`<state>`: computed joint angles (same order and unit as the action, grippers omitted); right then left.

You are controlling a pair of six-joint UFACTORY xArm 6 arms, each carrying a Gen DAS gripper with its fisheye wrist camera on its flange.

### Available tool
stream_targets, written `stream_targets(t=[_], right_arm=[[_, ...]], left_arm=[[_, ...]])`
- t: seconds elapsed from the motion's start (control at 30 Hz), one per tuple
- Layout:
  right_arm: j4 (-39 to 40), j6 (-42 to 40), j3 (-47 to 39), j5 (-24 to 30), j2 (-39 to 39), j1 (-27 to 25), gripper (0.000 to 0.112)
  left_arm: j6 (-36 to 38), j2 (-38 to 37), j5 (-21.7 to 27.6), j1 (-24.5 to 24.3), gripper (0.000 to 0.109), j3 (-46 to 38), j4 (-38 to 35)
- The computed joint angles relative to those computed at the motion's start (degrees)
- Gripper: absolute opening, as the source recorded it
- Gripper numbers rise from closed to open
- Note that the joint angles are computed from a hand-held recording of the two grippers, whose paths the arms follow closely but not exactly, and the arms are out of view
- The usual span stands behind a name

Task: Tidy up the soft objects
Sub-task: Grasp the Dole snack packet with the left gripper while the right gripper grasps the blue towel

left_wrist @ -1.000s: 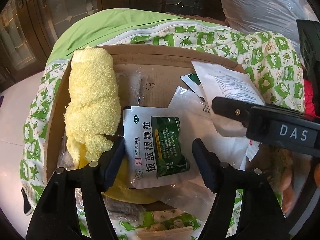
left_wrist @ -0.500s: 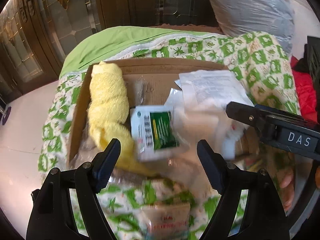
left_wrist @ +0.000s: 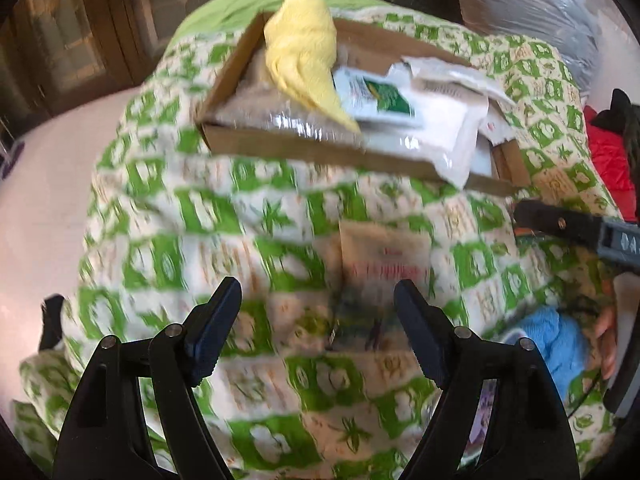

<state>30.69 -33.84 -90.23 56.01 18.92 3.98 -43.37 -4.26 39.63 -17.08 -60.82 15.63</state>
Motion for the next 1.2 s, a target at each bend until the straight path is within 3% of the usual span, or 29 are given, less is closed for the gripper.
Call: stream_targets(t=[0.47,0.77,0.93,1.03,1.2], right_arm=[[-9.93,-3.81,8.72,7.06,-8.76,1.04,0.086],[-25.60,-7.89,13.64,8.36,-12.64,3.27,0.083],[-31.49,-6.85,16.82,3.25,-11.92,4.48,0.070],[-30.96,-6.50,16.39,2.03,-10.15,5.38,0.050],[-29.09,-3.44,13.60,-1.41,-9.08,5.90,0.047]], left_arm=[[4.16,2.33,0.91,-2.82,0.080,-2.23,-0.27],[4.46,2.68,0.43,-2.56,0.080,-2.39,-0.95],[4.11,2.57,0.49,-2.63,0.080,-2.25,-0.58],[3.78,2.43,0.60,-2.68,0.080,-2.08,-0.20],[4.07,2.63,0.76,-2.53,0.080,-2.05,-0.65]])
